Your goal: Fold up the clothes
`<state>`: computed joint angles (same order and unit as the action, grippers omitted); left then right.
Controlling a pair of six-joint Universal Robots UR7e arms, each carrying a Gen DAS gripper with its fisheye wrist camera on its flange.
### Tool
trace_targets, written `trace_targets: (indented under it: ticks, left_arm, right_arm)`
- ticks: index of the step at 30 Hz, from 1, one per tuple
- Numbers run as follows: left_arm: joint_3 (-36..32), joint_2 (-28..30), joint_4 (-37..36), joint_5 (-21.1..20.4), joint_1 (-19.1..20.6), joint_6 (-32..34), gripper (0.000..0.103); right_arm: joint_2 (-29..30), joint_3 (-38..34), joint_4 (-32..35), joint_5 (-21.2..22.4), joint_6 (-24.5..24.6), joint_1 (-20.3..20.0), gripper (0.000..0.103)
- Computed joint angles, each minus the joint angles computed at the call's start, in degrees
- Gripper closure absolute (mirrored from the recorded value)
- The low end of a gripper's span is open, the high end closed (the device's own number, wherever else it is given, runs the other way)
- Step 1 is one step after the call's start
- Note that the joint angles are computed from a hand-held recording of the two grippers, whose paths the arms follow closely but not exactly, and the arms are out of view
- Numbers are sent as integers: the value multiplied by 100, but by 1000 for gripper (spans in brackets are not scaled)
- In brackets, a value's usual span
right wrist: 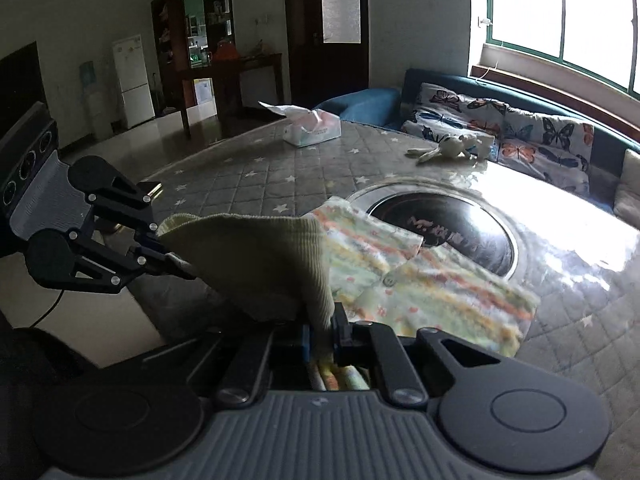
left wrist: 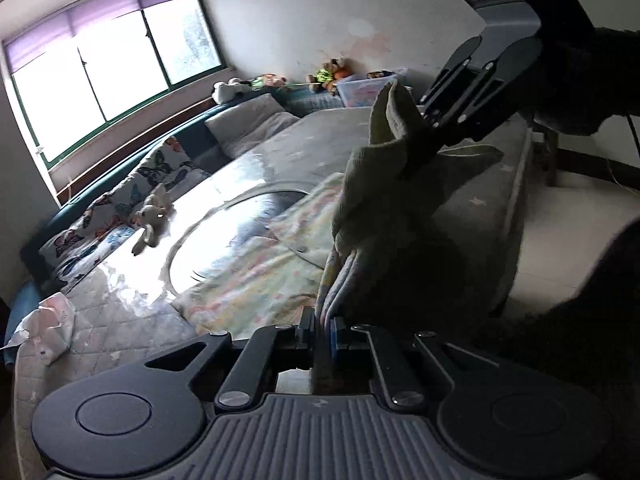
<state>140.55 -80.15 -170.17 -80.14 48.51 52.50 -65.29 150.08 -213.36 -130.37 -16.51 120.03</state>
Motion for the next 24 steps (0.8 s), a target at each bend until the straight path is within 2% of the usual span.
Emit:
trace_targets:
  ticks: [5,9,12,15,18,24]
  left_arm:
    - [-568,615,-234,35,116,-204,95]
    - [-1127,1227,-392,138,211,-229,95]
    - [-1628,1738,-295,336,287,-274,95]
    - [-2147,2268,-205,565,414,-384,95]
    - [-2719,2703,191,676,563,-729,95]
    - [-3089,3207,137,943,700,-1028,95]
  right_arm:
    - [-256,-364,380,124,-396,-351,94]
    - [-334,-736,551,314,-869,-770,94]
    - [-312,-1112,875,443,-1021,-1135,94]
    - [-139,-1444,1053,498,-1105,-1508,94]
    - [48,-1702,1146,551,-1090,-1830,94]
    - [407,-1836,645,924,-792,-2406,94]
